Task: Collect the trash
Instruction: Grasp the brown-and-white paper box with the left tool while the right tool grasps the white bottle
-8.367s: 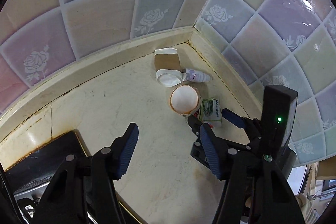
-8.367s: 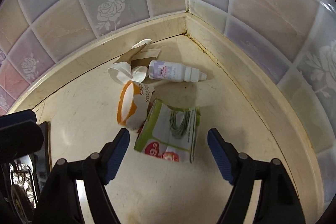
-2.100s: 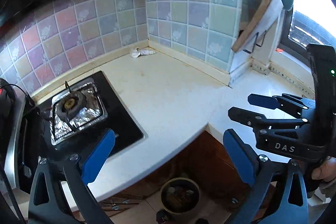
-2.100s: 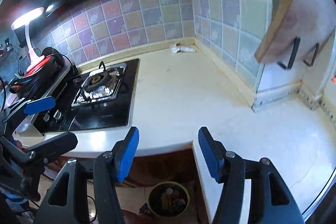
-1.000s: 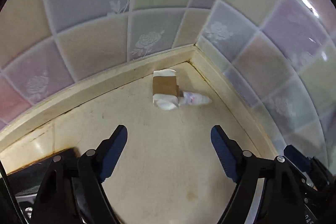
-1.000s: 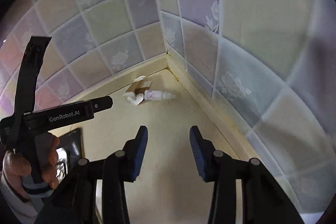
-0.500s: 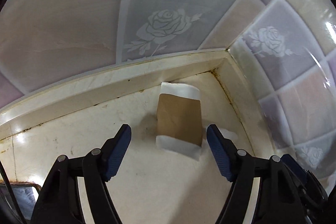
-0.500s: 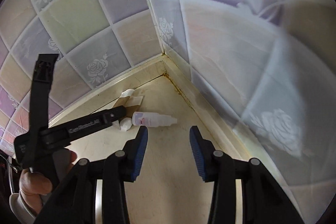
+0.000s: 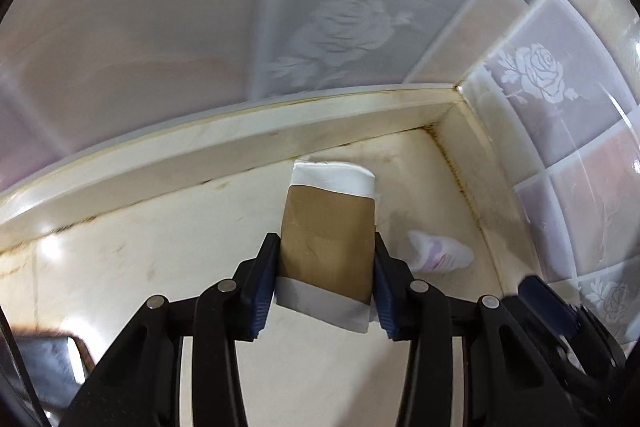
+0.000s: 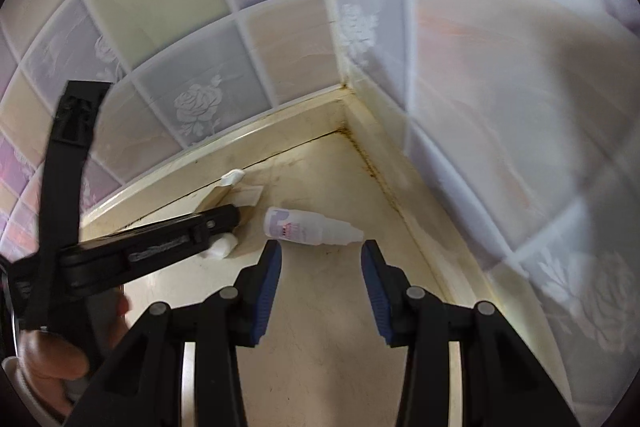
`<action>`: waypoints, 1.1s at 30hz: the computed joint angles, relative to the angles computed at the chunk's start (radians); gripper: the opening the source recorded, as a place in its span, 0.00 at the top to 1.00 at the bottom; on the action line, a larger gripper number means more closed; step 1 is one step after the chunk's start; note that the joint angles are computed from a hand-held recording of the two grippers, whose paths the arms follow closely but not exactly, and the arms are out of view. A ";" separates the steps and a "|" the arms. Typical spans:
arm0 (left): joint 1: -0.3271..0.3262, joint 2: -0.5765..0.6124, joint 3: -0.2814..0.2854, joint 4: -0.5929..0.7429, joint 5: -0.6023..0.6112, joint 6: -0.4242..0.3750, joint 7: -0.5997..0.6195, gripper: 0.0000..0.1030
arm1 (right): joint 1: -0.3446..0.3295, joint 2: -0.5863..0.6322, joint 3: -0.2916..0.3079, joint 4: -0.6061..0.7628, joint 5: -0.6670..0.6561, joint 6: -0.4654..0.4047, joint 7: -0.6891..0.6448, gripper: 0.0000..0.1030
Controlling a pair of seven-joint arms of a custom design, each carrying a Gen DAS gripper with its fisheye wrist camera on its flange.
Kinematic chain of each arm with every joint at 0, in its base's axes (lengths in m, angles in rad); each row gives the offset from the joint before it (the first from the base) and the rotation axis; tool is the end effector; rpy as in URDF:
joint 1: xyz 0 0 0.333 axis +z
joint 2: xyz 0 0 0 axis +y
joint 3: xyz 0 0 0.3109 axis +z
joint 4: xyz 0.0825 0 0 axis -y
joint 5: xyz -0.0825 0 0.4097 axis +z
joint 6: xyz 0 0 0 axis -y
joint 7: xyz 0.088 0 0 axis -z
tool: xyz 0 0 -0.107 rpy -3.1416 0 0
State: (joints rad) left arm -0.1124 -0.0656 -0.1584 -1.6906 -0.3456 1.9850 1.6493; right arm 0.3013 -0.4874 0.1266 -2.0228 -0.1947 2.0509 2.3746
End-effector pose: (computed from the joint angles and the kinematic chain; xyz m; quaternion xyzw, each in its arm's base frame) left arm 0.5678 -0.1827 0.6426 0.5885 -0.7722 0.2391 0.0131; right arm 0.4209 0.1964 0.6930 -0.5581 0.7811 -0.1655 0.2258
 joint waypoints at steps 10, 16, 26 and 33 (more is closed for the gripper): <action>0.043 -0.145 0.046 -0.091 -0.019 -0.041 -0.031 0.60 | 0.025 0.130 0.019 0.106 -0.102 -0.053 -0.258 0.59; 0.068 -0.188 0.068 -0.123 -0.045 -0.057 -0.001 0.60 | 0.023 0.191 0.018 0.131 -0.132 -0.073 -0.302 0.59; 0.091 -0.230 0.080 -0.143 -0.043 -0.059 0.039 0.60 | 0.015 0.221 -0.008 0.142 -0.051 -0.077 -0.262 0.76; 0.104 -0.307 0.105 -0.182 -0.051 -0.087 0.087 0.60 | 0.032 0.131 0.018 0.061 -0.027 -0.059 -0.142 0.77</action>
